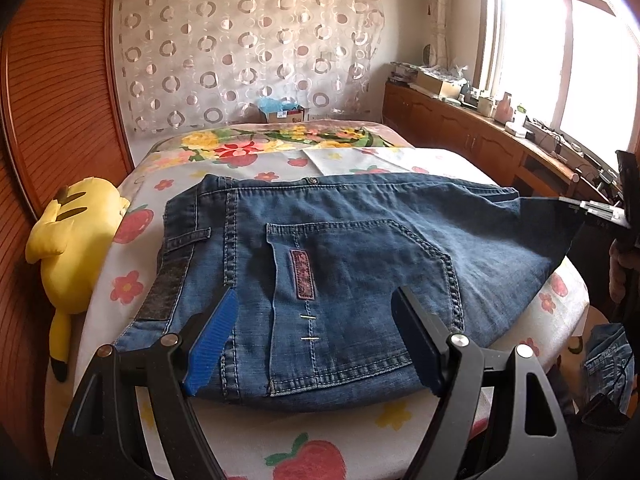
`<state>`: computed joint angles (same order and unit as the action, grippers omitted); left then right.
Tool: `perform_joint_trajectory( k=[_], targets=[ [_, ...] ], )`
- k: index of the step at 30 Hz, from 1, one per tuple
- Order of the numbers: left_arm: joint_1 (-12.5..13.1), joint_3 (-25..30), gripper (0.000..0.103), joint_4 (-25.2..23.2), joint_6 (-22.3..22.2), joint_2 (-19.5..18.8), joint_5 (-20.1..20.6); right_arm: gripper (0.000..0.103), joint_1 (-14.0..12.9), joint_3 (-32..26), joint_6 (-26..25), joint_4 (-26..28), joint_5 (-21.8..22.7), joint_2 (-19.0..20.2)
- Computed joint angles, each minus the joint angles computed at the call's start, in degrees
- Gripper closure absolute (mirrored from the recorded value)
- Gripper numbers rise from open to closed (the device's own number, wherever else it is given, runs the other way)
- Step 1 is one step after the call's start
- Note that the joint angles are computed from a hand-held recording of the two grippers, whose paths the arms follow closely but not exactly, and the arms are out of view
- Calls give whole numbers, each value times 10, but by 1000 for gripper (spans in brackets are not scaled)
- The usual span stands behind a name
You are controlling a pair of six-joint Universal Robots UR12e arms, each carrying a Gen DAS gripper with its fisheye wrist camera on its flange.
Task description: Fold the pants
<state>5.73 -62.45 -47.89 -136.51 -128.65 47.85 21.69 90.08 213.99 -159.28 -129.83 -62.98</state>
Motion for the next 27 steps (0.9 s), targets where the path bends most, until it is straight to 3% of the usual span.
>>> perform_joint_trajectory(
  k=[6,10,17,21,23,25,27],
  targets=[
    [6,2,23,10,-14,-2,-5,102,3,-67,-95,-45,25,32],
    [13,6,23,20,-29,-4,-5,102,1,-145,-175,-53,75,73],
    [28,23,23,38,-61,-16,2,102,5,-326,-273,-10,188,167],
    [31,33,23,41,-73,-22,4,101,1,-405,-281,38,237,205],
    [31,34,23,41,-73,-23,3,94,-8,-418,-274,69,264,208],
    [30,35,23,42,-72,-24,3,78,-15,-419,-275,80,252,207],
    [28,38,23,36,-70,-26,1,70,-17,-419,-273,82,238,208]
  ],
)
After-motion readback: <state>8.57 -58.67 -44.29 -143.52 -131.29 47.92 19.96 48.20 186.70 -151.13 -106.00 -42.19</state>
